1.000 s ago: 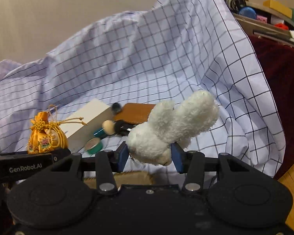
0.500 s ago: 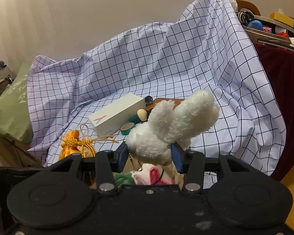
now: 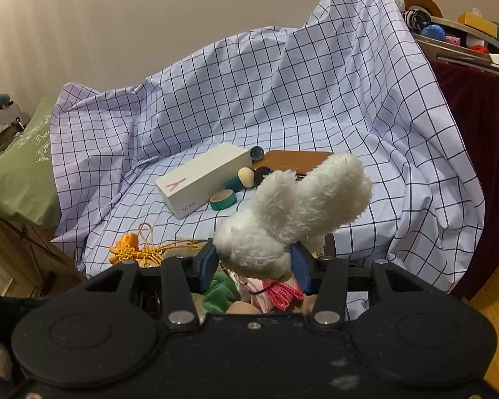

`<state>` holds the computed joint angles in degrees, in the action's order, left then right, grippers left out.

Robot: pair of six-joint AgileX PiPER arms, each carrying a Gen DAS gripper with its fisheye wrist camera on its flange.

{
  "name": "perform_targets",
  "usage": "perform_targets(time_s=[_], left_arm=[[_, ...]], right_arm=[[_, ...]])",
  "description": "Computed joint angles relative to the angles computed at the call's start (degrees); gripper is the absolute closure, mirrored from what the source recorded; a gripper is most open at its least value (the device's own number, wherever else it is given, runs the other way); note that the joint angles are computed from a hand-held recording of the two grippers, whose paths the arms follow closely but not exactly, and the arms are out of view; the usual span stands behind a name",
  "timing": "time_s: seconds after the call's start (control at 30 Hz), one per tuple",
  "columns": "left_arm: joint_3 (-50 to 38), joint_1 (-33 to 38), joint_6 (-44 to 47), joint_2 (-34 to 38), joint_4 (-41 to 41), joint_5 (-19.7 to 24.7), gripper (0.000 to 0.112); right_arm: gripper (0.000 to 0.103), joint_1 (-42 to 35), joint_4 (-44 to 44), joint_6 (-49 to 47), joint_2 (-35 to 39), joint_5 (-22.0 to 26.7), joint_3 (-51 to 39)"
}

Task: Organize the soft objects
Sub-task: 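Carry the orange pouch and white bunny over the basket with both tools, then release the orange pouch into the basket while the right tool drops the white bunny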

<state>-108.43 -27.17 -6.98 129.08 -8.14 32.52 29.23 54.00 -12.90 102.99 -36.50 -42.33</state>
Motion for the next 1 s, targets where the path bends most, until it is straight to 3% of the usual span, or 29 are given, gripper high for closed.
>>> perform_targets(time_s=[0.4, 0.5, 0.67, 1.0], left_arm=[[-1.0, -0.1, 0.0, 1.4, 0.3, 0.5, 0.047], [-1.6, -0.1, -0.1, 1.9, 0.6, 0.7, 0.047], [-3.1, 0.0, -0.4, 2.8, 0.6, 1.6, 0.047], [-1.1, -0.4, -1.0, 1.6, 1.9, 0.4, 0.047]], right_arm=[[0.060, -0.9, 1.5, -1.5, 0.8, 3.1, -1.3], [0.071, -1.2, 0.7, -1.1, 0.9, 3.9, -1.5], [0.071, -2.4, -0.8, 0.0, 1.4, 6.1, -2.2], [0.071, -1.8, 0.8, -1.5, 1.3, 5.5, -2.3]])
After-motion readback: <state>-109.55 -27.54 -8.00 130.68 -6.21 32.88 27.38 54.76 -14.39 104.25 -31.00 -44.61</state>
